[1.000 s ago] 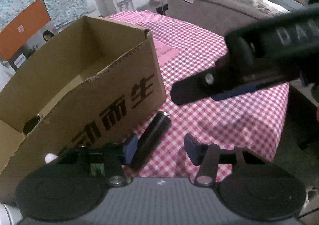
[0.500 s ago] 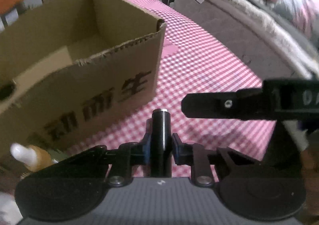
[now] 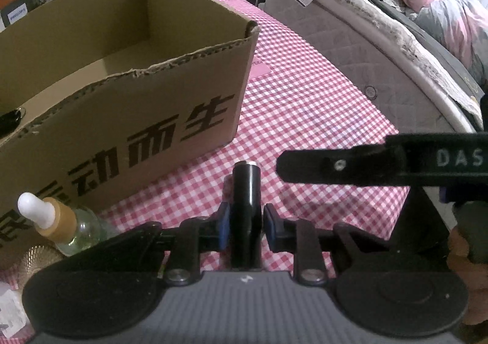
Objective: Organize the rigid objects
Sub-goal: 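Grasp the black cylinder upright with the right gripper, then carry the black cylinder into the box and release it with the right gripper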
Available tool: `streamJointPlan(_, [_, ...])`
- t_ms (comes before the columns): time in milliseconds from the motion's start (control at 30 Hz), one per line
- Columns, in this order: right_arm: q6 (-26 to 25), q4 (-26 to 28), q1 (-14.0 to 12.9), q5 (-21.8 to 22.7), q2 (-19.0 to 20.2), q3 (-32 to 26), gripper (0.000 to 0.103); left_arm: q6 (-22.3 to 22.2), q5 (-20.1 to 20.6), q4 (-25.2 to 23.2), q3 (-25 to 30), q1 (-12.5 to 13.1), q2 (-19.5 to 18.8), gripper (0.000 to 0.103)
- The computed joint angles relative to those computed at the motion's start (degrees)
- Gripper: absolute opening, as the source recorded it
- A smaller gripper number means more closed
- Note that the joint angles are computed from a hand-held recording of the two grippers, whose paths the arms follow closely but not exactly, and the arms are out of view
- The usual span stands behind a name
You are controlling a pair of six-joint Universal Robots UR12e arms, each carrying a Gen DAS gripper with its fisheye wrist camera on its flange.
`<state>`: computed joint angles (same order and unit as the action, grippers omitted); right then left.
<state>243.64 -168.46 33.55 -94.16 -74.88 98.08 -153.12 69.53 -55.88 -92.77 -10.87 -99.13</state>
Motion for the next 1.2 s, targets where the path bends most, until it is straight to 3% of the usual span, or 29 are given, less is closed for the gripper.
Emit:
streamJointPlan(267, [-0.6,1.4,-0.4,3.7,2.1,-2.0,0.033,1.2,-1.3,-0.4,0.1,0.2,-0.1,0.031])
streamJointPlan(667, [3.3,-3.1,-0.8,4.7,3.3,-1.2,0.026,-2.0,-3.6,2.1,-1.2,1.2,0.2,0.025])
streamJointPlan(933, [2.7,-3.0,0.8,1.7,1.5,-0.3,0.026,-1.3,-7.2,3.7,-2.9,2.0,2.6,0.023])
streamJointPlan(1200, [-3.7,-4.3,3.3,-5.1,0.2,-2.8,0.026,-2.0,-11.1,10.1,-4.4,3.5,6.3,0.023])
